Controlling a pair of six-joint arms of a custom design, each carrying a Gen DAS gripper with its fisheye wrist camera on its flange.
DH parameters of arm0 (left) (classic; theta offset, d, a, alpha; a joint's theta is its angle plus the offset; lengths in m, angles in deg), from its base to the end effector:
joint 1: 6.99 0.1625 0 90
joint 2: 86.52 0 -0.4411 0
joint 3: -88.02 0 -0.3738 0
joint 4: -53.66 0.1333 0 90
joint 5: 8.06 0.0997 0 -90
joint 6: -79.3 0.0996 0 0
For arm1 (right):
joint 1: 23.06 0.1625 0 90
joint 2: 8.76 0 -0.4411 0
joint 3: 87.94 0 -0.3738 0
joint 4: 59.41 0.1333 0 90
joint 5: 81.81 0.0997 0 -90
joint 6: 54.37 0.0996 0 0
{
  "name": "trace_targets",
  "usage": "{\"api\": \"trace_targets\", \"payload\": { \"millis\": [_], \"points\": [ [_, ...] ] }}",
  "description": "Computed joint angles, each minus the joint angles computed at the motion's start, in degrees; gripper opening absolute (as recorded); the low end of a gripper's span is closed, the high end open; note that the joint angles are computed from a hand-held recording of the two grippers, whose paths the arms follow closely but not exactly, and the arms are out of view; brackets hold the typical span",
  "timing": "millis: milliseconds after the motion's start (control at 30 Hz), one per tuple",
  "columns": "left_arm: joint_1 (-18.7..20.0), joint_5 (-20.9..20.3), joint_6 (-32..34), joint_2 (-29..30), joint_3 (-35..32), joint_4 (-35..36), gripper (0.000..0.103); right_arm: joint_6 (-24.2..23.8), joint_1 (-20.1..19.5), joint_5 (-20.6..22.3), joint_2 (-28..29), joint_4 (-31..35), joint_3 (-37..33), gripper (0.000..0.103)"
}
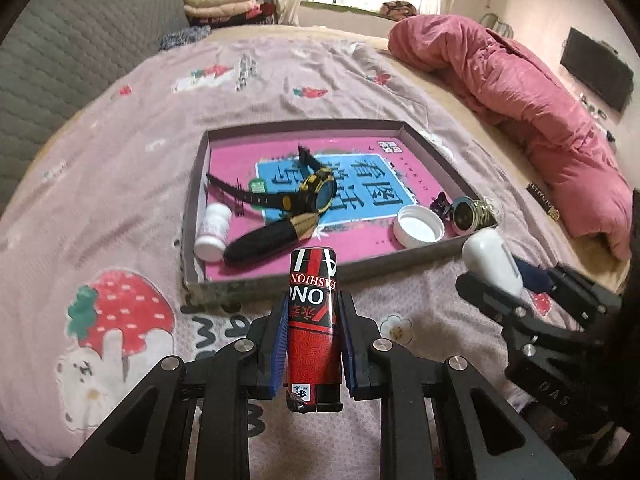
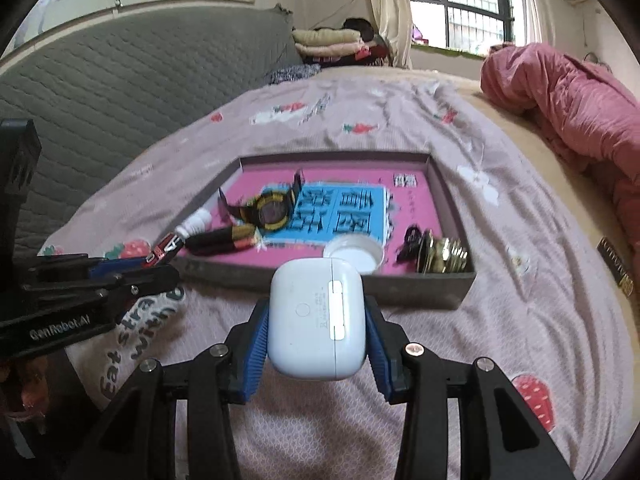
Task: Organize rigid objects
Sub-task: 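Carry the red lighter and earbuds case over the grey box with both tools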
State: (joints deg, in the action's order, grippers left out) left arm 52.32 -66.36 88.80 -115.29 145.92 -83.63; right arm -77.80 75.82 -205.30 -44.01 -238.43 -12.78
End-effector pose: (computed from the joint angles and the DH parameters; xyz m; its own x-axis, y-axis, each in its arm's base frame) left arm -0.2662 -0.8122 0.1434 -0.7240 0.4242 -0.5439 0.6129 0.7575 -0.2250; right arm 0.1970 -0.7536 0.1982 -0.7749 0.0029 0.6320 -0.4460 0.7061 -0.5500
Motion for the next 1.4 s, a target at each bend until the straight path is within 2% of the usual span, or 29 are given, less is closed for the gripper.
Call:
{"api": "trace_targets", "payload": {
  "millis": [233,433,567,900,1400],
  "points": [
    [-0.5,-0.3,-0.1,-0.1,-0.3,-0.4,0.023,-1.0,0.4,0.1,-0.2,-1.6,-0.2,0.044],
    [-0.4,-0.7,0.0,1.3,-3.6,0.0,0.023,-1.9,0.4,0.0,-0.2,-2.5,-2.0,0.044],
    [-0.4,-0.7,0.2,3.5,-8.3,0.9,0.023,-2.3,0.4,0.0,0.2,-1.7,-4.8,0.044],
    [0.2,-1.0,-1.3,11.5,-24.2,8.4,0.023,-2.3,0.3,-0.1,3.0,2.5,-12.7,0.044],
    [0.8,-3.1,-3.0,18.5,-36.6,15.8,0.023,-2.9,-0.3,-1.3,5.3,3.9,-17.9,0.044]
  ]
}}
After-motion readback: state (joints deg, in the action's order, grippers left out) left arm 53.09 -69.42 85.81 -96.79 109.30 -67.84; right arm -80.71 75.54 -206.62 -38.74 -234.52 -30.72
